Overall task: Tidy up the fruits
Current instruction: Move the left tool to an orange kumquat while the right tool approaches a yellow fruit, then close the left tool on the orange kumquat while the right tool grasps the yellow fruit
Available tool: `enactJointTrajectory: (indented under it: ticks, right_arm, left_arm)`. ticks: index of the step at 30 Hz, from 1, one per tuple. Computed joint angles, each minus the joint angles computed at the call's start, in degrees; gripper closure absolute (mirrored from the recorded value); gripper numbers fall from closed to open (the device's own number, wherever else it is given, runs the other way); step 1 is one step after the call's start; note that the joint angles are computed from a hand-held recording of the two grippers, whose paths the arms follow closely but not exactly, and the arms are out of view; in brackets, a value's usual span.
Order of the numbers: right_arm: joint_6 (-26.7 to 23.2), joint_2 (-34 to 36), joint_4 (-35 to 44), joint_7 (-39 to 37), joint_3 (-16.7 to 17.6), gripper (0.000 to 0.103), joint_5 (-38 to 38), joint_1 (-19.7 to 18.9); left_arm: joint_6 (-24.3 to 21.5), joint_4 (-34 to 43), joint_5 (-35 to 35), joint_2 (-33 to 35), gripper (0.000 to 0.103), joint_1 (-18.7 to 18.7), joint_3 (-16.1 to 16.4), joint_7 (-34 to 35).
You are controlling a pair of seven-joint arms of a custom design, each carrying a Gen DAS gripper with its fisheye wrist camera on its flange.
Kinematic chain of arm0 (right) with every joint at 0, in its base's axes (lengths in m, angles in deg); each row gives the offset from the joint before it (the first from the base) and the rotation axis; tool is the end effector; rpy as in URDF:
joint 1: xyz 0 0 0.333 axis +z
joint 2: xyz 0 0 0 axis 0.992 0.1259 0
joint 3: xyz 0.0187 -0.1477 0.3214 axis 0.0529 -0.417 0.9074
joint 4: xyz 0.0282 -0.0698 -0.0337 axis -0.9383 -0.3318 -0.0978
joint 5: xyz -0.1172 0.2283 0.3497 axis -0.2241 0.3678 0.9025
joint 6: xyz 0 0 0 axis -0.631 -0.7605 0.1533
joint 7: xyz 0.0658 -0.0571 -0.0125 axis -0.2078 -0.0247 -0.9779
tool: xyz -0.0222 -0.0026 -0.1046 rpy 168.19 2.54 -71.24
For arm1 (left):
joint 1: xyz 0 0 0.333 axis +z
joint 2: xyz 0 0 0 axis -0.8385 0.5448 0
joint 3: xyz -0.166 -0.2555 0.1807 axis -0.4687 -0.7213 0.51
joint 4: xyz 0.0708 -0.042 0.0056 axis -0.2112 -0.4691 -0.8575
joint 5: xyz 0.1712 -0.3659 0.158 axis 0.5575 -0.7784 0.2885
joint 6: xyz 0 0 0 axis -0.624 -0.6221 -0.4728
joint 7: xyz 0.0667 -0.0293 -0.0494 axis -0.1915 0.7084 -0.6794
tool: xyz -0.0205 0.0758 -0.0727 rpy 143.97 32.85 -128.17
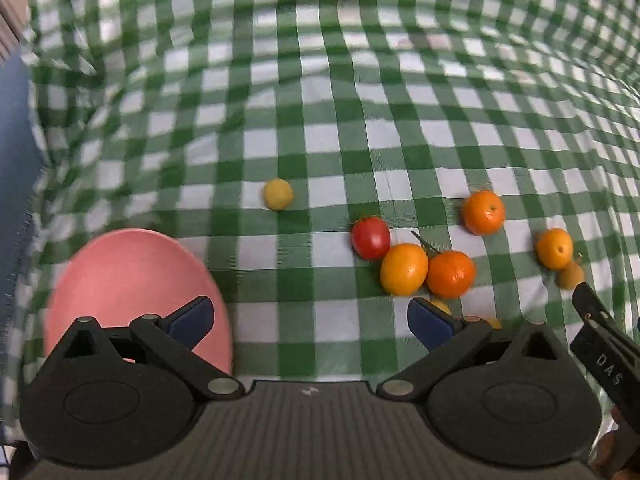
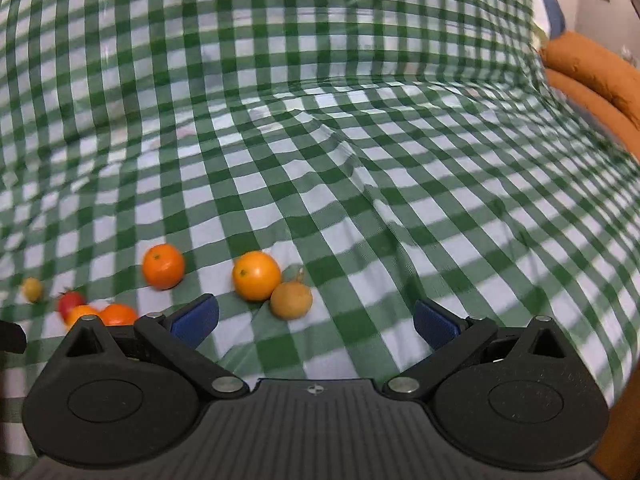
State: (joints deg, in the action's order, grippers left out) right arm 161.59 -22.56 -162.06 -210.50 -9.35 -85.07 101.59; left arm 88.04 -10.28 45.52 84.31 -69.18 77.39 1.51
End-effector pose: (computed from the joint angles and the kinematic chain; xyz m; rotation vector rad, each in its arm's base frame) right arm 0.5912 0.2265 0.5040 -1.1353 2.3518 -0.9432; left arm 0.7405 -0.2372 0.5704 -1.6806 2.2585 -0.3400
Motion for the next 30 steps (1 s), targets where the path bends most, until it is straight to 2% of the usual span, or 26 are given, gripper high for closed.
enactJointTrajectory:
  ticks: [4, 8, 10, 13, 14, 17, 19, 21, 22, 23, 24, 26, 28, 30]
  right_arm:
    - [1.5, 3.9, 2.6, -5.7, -1.1, 0.001, 0.2, -0.6]
    - [0.8, 6.8, 4.9, -10.9, -2.3, 0.001, 4.7, -0.6]
    - [0.4, 7.9, 5.9, -11.8, -2.9, 0.001, 6.4, -0.6]
    - [3.6, 8.0, 4.8, -9.1, -4.1, 0.001, 7.1, -0.7]
    - [4.7, 8.1, 4.5, -7.3, -4.4, 0.001, 7.1, -0.7]
    - [4.1, 8.5, 4.8, -5.4, -4.7, 0.001, 5.6, -0.1]
    - [4.2, 8.4, 4.7, -5.1, -4.7, 0.001, 5.7, 0.0]
    - [4.9, 8.0, 4.3, -7.3, -4.6, 0.001, 6.3, -0.3]
    - [4.8, 7.9, 4.2, -8.0, -4.6, 0.003, 5.9, -0.2]
    - [4.6, 7.8, 4.1, -8.2, -4.6, 0.005, 5.0, 0.0]
    - [4.7, 7.7, 3.9, -8.1, -4.6, 0.012, 4.0, 0.2]
    - [5.7, 7.3, 3.4, -8.3, -4.5, 0.025, 2.5, 0.3]
    - [8.8, 6.8, 2.4, -8.3, -4.4, 0.059, 1.6, 0.0]
    - [8.9, 6.8, 2.6, -9.3, -4.2, 0.071, 1.2, 0.2]
  left_arm:
    - [-3.3, 6.0, -0.8, 5.1, 0.000, -0.6, 0.0, -0.6]
    - [-6.7, 12.3, -3.5, 10.1, 0.000, -0.4, -0.8, 1.4]
    - [-9.2, 16.2, -5.1, 12.8, 0.000, -0.5, -1.0, 1.7]
    - [-14.1, 22.2, -5.5, 17.0, 0.000, -1.1, -0.4, 2.5]
    - [-14.5, 22.5, -5.1, 17.4, 0.000, -1.4, -0.1, 2.8]
    - [-9.8, 17.1, -3.5, 14.7, 0.000, -1.8, 0.4, 3.7]
    - [-10.4, 16.9, -3.6, 14.5, 0.000, -2.0, 0.4, 3.1]
    - [-13.4, 20.0, -3.4, 15.9, 0.000, -2.4, 0.6, 2.7]
    - [-13.9, 20.5, -3.6, 16.1, 0.004, -2.4, 0.6, 2.1]
    - [-13.3, 20.2, -4.3, 15.7, 0.016, -2.0, 0.4, 1.4]
    - [-12.5, 19.2, -4.6, 14.8, 0.025, -1.9, 0.4, 0.5]
    - [-13.5, 20.2, -5.0, 14.7, 0.061, -1.6, 0.3, -0.1]
    - [-13.7, 18.9, -6.6, 13.6, 0.071, -0.7, -0.3, -0.4]
    - [-13.0, 16.8, -8.1, 12.2, 0.080, 0.2, -0.8, -0.6]
